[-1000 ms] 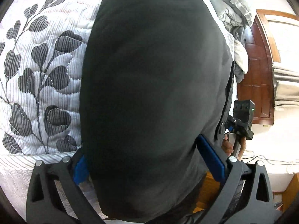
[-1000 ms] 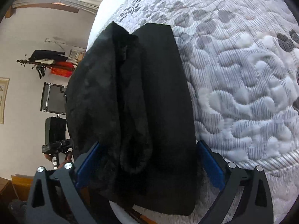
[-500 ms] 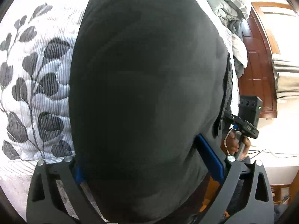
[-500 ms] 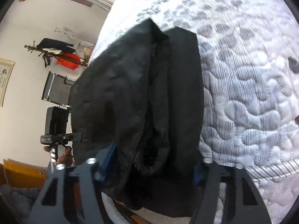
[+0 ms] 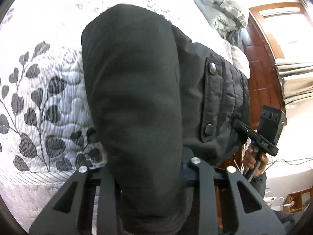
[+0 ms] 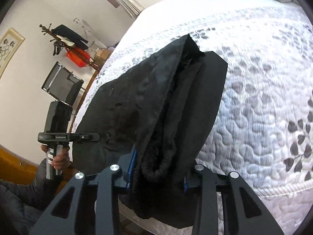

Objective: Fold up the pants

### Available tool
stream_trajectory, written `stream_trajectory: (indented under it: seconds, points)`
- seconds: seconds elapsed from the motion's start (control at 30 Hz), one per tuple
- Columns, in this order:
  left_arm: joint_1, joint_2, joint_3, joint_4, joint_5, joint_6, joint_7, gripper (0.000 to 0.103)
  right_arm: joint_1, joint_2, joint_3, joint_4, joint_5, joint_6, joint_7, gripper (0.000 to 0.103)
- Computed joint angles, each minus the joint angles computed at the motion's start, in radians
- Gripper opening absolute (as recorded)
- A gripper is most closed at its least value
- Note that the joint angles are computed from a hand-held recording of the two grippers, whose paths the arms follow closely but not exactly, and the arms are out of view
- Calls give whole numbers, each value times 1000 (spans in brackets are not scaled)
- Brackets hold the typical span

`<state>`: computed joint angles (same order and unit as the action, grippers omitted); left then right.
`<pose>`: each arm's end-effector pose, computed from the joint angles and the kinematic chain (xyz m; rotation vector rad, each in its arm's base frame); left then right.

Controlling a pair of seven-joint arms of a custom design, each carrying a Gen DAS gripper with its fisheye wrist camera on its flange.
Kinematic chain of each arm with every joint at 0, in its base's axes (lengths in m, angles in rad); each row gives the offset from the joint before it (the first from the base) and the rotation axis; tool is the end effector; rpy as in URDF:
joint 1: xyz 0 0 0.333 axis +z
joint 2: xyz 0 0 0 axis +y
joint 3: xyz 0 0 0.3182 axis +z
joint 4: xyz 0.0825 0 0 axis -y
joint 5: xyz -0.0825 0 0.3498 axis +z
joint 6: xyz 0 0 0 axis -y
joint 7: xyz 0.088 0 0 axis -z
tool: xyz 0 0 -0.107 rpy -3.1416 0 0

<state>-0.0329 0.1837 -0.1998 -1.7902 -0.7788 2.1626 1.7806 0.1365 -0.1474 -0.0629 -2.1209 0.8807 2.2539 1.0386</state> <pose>0.5830 -0.1588 0.4944 1.8097 -1.8952 0.8612 0.5043 0.0569 0.5294 -1.7616 1.5586 0.2262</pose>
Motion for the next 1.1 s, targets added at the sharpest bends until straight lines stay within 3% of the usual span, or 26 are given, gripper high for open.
stream_trajectory:
  seconds: [0.3, 0.7, 0.83, 0.9, 1.03, 1.1]
  points:
    - [6, 38, -3, 116, 18, 36, -39, 27, 2, 68, 11, 129, 21, 23, -15, 36]
    - [38, 233, -14, 320, 169, 37, -144, 32, -63, 338, 72, 355, 8, 4, 48, 37]
    - [44, 225, -29, 301, 202, 59, -122, 49, -89, 357, 89, 321, 18, 40, 77, 50]
    - [12, 223, -17, 295, 271, 92, -160, 61, -93, 349, 93, 295, 15, 65, 81, 64]
    - [-5, 195, -2, 237, 342, 153, -222, 84, -105, 307, 92, 215, 53, 105, 54, 76]
    - [6, 175, -6, 201, 341, 177, -217, 87, -122, 286, 84, 177, 110, 95, 14, 77]
